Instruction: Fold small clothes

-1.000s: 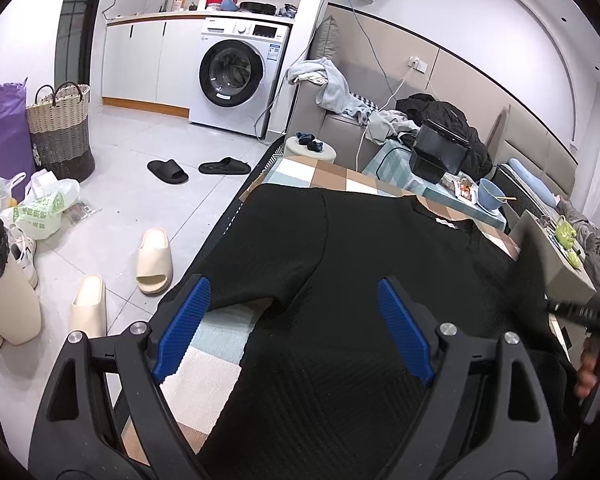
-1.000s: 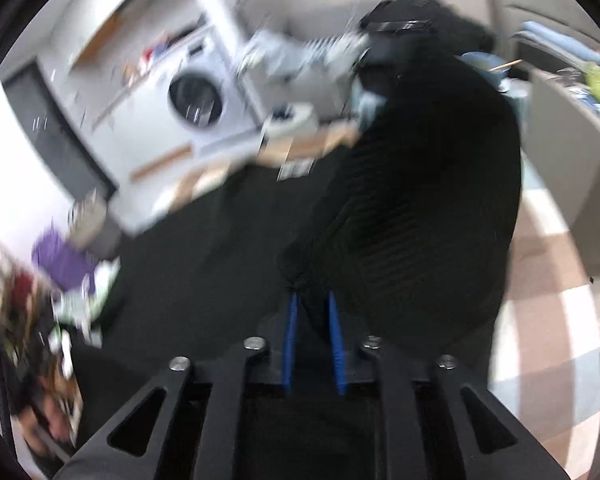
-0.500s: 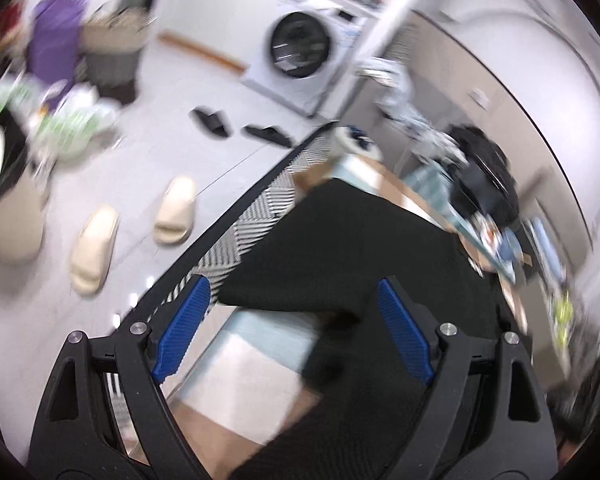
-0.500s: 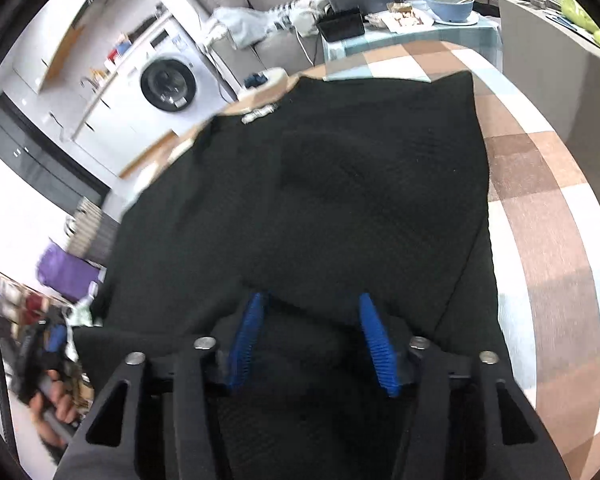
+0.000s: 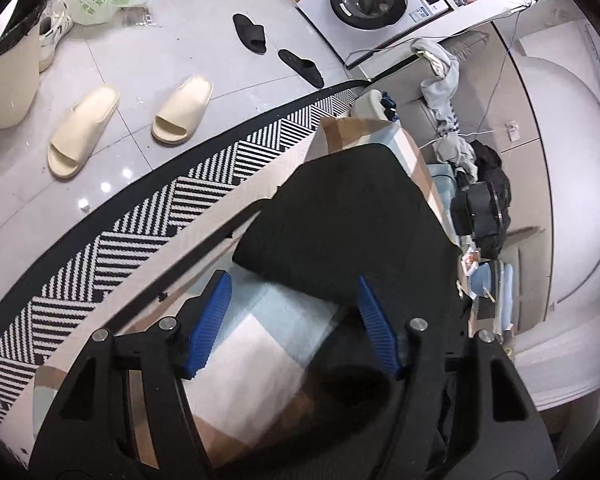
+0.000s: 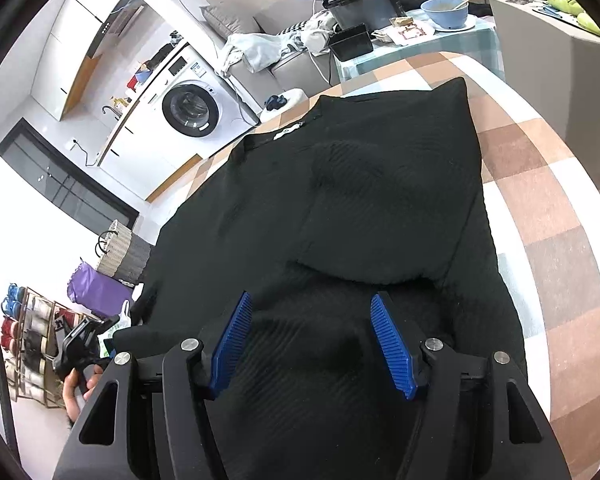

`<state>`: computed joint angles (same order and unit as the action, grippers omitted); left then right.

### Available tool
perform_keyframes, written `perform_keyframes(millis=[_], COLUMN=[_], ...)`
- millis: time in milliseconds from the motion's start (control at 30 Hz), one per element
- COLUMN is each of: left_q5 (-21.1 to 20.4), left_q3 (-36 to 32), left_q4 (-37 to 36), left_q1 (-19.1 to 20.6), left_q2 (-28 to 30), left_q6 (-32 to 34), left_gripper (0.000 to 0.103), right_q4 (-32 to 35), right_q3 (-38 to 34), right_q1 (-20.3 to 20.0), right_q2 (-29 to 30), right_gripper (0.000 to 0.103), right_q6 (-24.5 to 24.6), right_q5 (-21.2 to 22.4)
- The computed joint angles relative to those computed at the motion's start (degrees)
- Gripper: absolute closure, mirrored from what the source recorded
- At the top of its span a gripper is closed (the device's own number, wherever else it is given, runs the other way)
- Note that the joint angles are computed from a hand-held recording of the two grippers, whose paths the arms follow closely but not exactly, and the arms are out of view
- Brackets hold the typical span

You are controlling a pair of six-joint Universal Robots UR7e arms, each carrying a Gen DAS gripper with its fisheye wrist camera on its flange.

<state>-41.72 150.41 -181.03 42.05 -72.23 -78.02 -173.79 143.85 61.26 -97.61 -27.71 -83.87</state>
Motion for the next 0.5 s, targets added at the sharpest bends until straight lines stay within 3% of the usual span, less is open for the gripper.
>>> perform_keyframes(millis=[167, 333, 467, 500], left_q5=[0.74, 1.79, 5.24, 6.34], left_q3=[-4.38, -8.38, -9.35, -8.95], left_q4=[2.64, 8.26, 9.96, 10.74], left_q1=[3.53, 5.37, 5.04, 4.20], left_q2=[3.44, 5.03, 5.42, 4.90], left_q6=[1.61, 2.77, 2.06, 1.59], left_gripper=[0.045, 0.065, 0.096, 0.099], right_q4=[0.35, 0.04, -0.08, 0.16], right_q3=[0.62, 1.34, 1.83, 1.93], right_q1=[-2.20, -4.63, -6.21, -6.74], right_q2=[-1.66, -3.50, -4.57, -4.91], right_gripper=[0.039, 0.038, 0.038, 0.038], right_q6=[0.27, 0.99, 1.22, 1.19], right_q5=[2.04, 4.12, 5.32, 5.71])
